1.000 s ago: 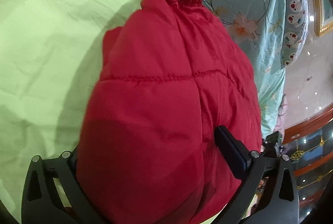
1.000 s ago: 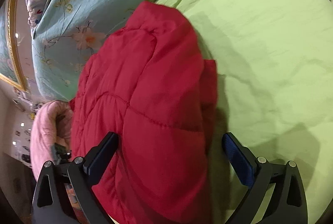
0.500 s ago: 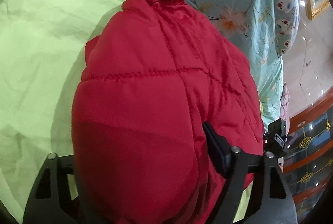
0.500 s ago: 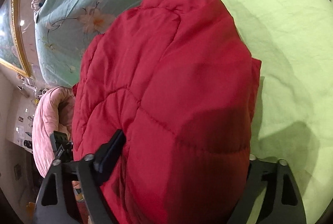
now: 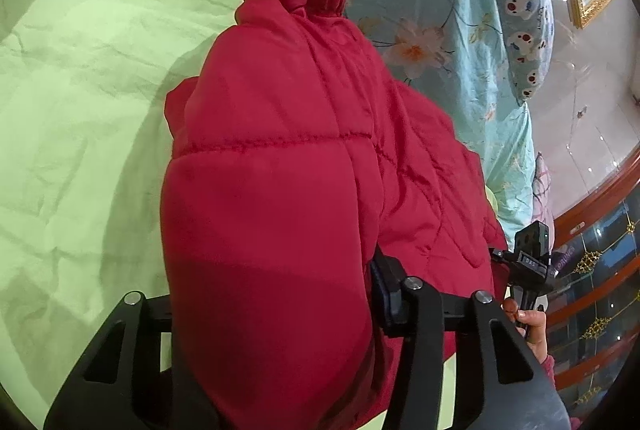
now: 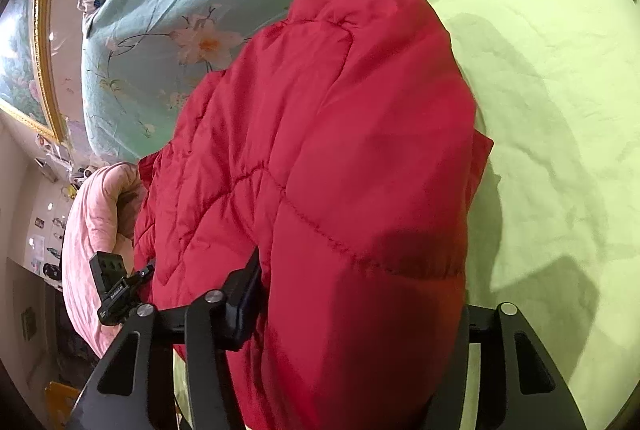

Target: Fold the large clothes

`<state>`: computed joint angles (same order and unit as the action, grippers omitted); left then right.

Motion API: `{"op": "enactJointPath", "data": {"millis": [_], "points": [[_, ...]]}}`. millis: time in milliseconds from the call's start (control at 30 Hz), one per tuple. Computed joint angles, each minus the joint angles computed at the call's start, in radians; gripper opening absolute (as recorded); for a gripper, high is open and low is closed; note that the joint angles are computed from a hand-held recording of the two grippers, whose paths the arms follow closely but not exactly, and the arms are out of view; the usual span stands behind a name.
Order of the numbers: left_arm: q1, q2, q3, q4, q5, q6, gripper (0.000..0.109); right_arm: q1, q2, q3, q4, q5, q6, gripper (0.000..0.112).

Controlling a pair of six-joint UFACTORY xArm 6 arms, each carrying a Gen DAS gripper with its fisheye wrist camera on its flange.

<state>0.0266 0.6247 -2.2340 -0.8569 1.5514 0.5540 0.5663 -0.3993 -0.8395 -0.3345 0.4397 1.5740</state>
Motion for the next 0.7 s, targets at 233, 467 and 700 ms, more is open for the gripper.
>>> {"op": "enactJointPath", "data": {"millis": [233,467,700], "points": [[0.022,-0.075,0.09,-0.017,0.006,0.03,0.045,0.031,-0.035,0.007,-0.007,0.031,0.015,0.05],[0.078,-0.232,0.266,-0.034,0.029,0.123,0.044,0.123,-0.04,-0.042,-0.069,0.104,0.09,0.047],[0.165,-0.404,0.473,-0.032,0.077,0.213,0.044,0.261,-0.064,-0.058,-0.2,0.18,0.276,0.046]]}}
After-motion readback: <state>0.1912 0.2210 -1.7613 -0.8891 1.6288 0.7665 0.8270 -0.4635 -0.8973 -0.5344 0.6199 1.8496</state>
